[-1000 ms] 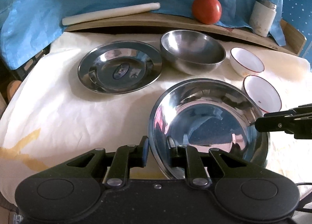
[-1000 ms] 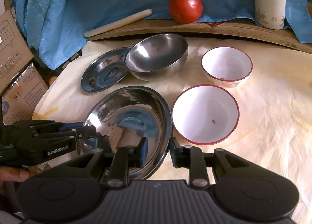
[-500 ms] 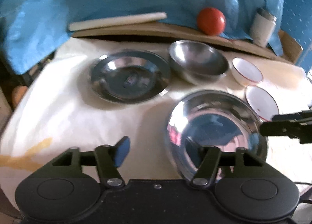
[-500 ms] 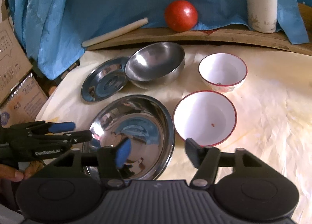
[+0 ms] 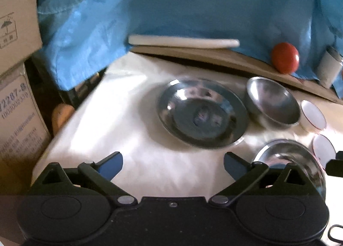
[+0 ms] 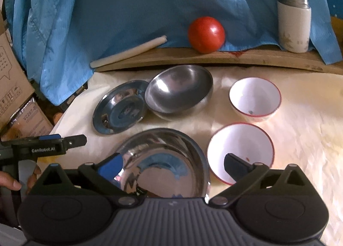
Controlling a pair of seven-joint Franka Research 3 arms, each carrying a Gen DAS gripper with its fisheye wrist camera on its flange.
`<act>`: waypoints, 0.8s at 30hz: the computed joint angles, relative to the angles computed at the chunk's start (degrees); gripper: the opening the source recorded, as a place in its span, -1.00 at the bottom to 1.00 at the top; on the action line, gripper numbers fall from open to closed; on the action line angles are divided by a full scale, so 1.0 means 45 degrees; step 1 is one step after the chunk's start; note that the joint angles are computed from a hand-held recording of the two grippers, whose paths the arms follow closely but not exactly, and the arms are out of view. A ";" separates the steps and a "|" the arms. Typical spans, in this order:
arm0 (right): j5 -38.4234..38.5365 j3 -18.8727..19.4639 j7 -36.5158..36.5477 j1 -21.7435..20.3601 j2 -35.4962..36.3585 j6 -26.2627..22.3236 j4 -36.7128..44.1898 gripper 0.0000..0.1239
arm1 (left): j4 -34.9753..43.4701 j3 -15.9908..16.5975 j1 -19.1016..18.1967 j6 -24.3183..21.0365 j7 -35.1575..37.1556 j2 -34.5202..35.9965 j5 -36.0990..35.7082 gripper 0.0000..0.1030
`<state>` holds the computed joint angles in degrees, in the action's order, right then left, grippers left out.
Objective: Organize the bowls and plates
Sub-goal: 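Open both grippers and release the stacked large plates, then grasp the flat labelled steel plate rim with left gripper while right gripper grasps it too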
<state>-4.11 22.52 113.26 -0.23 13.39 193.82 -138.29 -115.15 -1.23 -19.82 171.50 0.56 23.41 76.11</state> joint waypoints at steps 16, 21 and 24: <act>0.3069 -0.2105 -0.1707 0.3496 0.1578 0.0300 0.2215 0.66 | 0.1105 0.0498 0.0603 0.1894 0.4266 0.1279 -0.2965 0.95; 0.3783 -0.2274 -0.1923 0.3903 0.2086 0.0276 0.2868 0.66 | 0.1344 0.0195 0.1015 0.2212 0.5947 0.1644 -0.4128 0.95; 0.4076 -0.2257 -0.2053 0.3955 0.2303 0.0135 0.3203 0.66 | 0.1493 -0.0272 0.1462 0.2242 0.7069 0.1843 -0.4847 0.95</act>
<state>14.23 12.36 104.02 17.57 23.75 194.43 -123.88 -108.43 -2.46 -13.24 181.59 32.37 31.70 54.29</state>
